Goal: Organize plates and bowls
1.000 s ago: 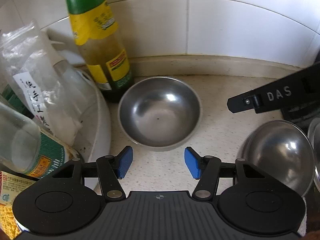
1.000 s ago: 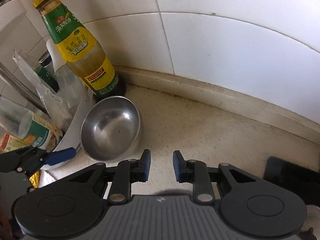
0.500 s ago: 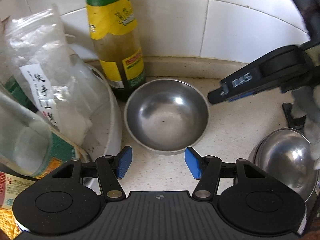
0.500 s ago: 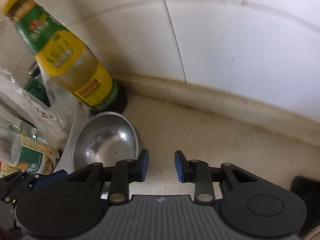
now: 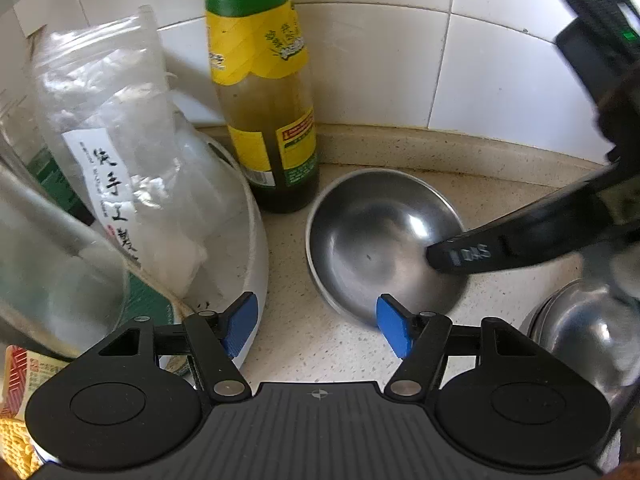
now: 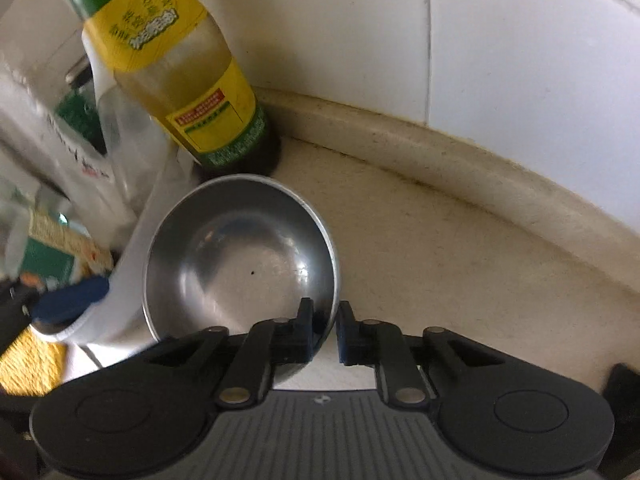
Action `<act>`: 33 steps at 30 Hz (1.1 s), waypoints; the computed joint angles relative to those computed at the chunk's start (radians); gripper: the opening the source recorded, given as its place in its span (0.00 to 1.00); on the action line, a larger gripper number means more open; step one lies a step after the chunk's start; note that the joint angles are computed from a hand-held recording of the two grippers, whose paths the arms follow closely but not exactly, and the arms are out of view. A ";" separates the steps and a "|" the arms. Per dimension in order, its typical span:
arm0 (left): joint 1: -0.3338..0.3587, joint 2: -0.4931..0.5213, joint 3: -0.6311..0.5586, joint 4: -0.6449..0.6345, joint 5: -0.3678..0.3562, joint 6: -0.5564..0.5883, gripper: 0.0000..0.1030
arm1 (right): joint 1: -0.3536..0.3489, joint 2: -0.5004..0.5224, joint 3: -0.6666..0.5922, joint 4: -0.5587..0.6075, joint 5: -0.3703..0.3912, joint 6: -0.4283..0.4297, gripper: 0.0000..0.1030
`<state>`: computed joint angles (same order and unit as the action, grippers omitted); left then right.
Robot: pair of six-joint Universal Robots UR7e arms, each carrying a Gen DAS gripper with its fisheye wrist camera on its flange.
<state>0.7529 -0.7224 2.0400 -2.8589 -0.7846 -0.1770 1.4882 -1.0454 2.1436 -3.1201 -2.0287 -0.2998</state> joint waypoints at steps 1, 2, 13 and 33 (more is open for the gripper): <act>-0.002 0.007 -0.004 -0.005 0.000 -0.001 0.70 | -0.002 -0.015 0.005 0.008 -0.003 -0.001 0.30; -0.002 0.015 -0.010 -0.007 -0.003 0.001 0.70 | -0.005 -0.030 0.011 0.006 -0.006 0.002 0.29; 0.005 0.104 -0.114 0.039 -0.033 -0.001 0.69 | -0.070 -0.158 0.088 0.002 0.055 0.049 0.35; -0.018 0.154 -0.100 -0.055 -0.025 0.109 0.32 | -0.082 -0.129 0.123 -0.048 0.068 0.036 0.32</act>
<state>0.7345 -0.5685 1.9399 -2.9138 -0.8101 -0.0675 1.4060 -1.1743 2.2665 -3.1683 -1.9604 -0.2637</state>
